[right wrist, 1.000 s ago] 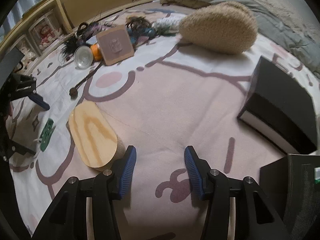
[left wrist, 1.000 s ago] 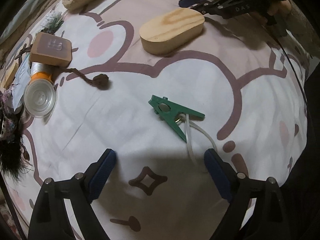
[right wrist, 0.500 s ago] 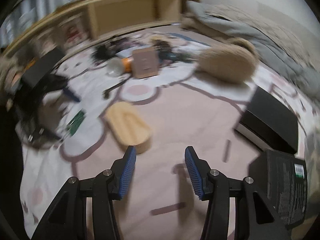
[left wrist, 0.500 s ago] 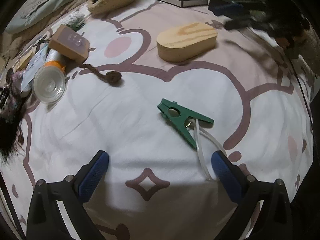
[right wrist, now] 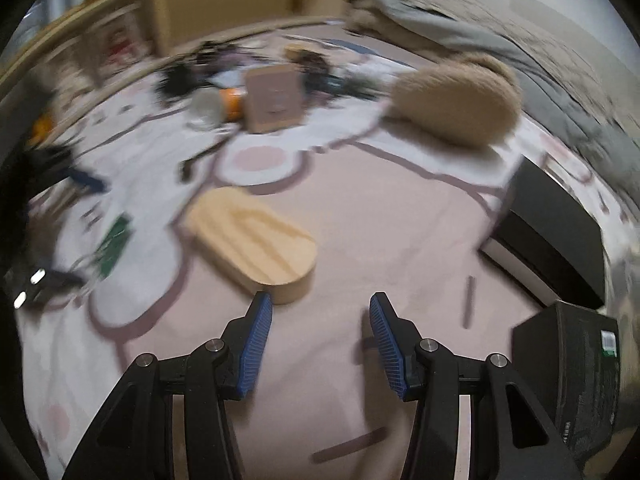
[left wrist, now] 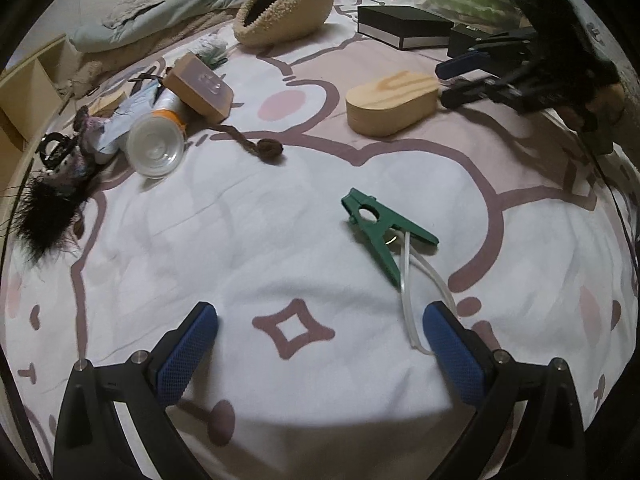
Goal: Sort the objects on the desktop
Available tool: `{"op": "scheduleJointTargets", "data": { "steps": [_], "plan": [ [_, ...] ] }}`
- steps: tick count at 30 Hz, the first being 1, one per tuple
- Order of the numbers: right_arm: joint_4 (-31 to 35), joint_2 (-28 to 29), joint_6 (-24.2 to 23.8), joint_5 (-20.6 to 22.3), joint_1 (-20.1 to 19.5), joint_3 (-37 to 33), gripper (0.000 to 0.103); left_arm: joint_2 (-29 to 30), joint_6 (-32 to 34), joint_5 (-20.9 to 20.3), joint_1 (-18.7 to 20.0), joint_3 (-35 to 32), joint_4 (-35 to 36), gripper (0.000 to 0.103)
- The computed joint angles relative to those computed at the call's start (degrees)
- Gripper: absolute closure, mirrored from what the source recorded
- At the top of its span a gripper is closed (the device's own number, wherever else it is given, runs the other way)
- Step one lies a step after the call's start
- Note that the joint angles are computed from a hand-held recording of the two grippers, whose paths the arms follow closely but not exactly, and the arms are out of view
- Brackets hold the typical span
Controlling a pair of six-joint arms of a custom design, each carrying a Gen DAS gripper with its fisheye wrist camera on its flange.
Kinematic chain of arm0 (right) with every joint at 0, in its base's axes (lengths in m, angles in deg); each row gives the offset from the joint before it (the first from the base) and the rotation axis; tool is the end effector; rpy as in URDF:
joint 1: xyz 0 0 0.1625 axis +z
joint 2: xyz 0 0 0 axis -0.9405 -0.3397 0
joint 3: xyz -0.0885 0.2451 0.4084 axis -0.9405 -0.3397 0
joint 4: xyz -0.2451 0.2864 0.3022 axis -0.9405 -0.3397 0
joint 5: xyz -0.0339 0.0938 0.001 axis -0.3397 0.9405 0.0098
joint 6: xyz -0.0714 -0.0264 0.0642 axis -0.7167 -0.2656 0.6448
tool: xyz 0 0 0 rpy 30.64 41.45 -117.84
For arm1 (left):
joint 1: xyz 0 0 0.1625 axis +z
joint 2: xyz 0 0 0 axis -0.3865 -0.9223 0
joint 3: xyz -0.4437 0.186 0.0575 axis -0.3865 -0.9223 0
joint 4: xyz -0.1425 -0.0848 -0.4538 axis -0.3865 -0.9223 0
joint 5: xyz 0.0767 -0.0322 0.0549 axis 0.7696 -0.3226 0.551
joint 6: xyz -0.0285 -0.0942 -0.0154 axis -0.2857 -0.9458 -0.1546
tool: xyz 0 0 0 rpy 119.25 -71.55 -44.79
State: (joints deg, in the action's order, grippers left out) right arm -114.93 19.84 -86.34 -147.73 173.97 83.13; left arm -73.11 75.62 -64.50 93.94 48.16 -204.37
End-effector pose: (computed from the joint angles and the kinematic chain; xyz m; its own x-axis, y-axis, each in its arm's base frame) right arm 0.2715 -0.6716 -0.0243 -0.3391 -0.8751 0.3453 -0.9086 0.3998 0.1209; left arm 0.0260 -0.5196 0.2197 -0.6034 0.4885 -0.6303 0.6310 0.7758 -0.0027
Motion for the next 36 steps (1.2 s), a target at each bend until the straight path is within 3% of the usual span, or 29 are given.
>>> {"op": "scheduleJointTargets", "data": {
  "steps": [4,10,14,17,21,29,30,32,36],
  "plan": [
    [1.1,1.0,7.8,-1.2,0.3,-2.7,0.052,0.6,-0.7,-0.9,-0.1,-0.7,-0.9,0.000],
    [1.4,0.9,8.9,-0.8,0.0,-2.8,0.052,1.2,-2.4,-3.4,-2.4,1.2,-5.8,0.000],
    [-2.6,0.2,5.0,-0.2,0.4,-0.2,0.052,3.3,-3.1,-2.7,-3.4,1.6,-10.6,0.000],
    [-4.9,-1.0,2.2,2.9,0.6,1.7,0.052,5.7,-3.3,-0.1,-3.4,1.3,-15.3,0.000],
    [-2.6,-1.8,2.7,6.5,1.0,2.2,0.052,7.6,-5.6,1.4,-2.2,-0.2,-15.4,0.000],
    [1.6,-0.2,1.8,7.2,3.0,1.1,0.052,8.0,-8.1,2.5,-1.6,-0.9,-14.2,0.000],
    [1.6,0.0,1.8,7.0,3.2,1.1,0.048,7.7,-7.9,2.2,-1.4,-1.1,-12.8,0.000],
    [0.5,0.8,1.7,5.9,3.8,1.1,0.021,7.0,-6.8,2.0,-1.2,-1.1,-11.6,0.000],
    [-2.1,2.0,-0.3,4.1,4.8,1.4,0.021,5.7,-6.1,2.6,-0.5,-1.2,-10.2,0.000]
  ]
}}
